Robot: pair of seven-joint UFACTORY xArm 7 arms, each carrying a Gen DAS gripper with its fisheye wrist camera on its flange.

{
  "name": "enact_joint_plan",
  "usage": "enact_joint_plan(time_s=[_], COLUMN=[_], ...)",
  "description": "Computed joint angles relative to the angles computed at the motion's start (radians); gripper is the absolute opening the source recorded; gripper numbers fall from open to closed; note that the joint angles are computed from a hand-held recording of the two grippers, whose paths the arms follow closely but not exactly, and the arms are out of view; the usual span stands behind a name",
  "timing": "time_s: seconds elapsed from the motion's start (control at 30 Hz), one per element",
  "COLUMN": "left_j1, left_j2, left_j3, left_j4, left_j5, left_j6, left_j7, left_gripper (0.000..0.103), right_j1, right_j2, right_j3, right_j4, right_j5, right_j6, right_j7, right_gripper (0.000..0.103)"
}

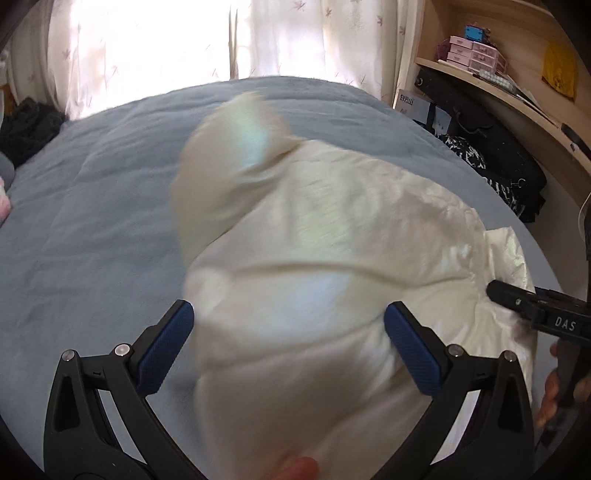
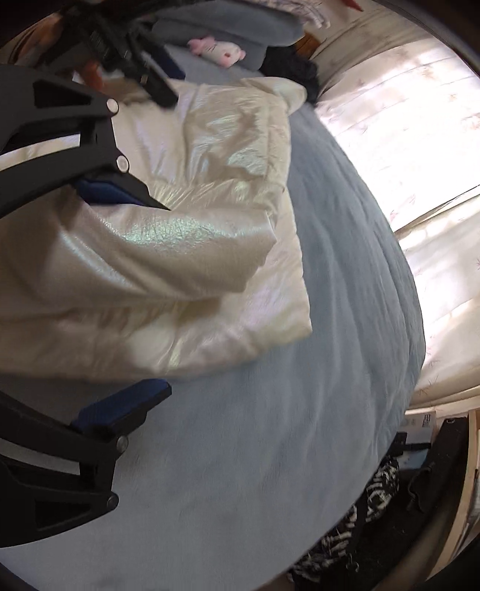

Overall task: Fold large clothes
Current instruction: 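Grip the jacket bundle with both grippers and lift it off the bed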

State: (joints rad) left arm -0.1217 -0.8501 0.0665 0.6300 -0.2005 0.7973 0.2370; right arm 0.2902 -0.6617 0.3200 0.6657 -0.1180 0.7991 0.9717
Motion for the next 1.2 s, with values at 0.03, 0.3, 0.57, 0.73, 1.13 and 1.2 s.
enact_joint_plan(time_s=[0.03, 0.3, 0.57, 0.73, 1.13, 1.2], left_j1=[0.015, 0.061, 0.038, 0.052, 0.071, 0.069], left_j2=[-0.008, -0.05, -0.104, -0.135, -0.144, -0.128], left_j3=[0.007, 0.119, 0.167, 0.145, 0.135, 0.165], left_j4=[0.017, 0.147, 0.217, 0.165, 0.018, 0.012], left_j5=[0.012, 0.002, -0.092, -0.159, -0.177, -0.193], left_j6=[0.038, 0.258, 0.489, 0.527, 0.442, 0.452], left_j7=[-0.005, 0.05, 0.132, 0.09, 0.076, 0.084], left_gripper=[0.103, 0.103, 0.103, 0.103, 0.103, 0.103], right_j1=[0.007, 0.043, 0.064, 0.076, 0.131, 0.153], right_j2=[-0.019, -0.1, -0.13, -0.099, -0.078, -0.107], right_j3=[-0.006, 0.012, 0.015, 0.029, -0.073, -0.109], right_j4=[0.002, 0.108, 0.163, 0.139, -0.056, -0.108], right_j5=[0.012, 0.043, 0.119, 0.135, 0.224, 0.272], right_j6=[0.023, 0.23, 0.268, 0.2, -0.009, -0.058], right_j7=[0.003, -0.033, -0.086, -0.101, -0.136, -0.166], right_gripper=[0.085, 0.102, 0.103, 0.103, 0.103, 0.103])
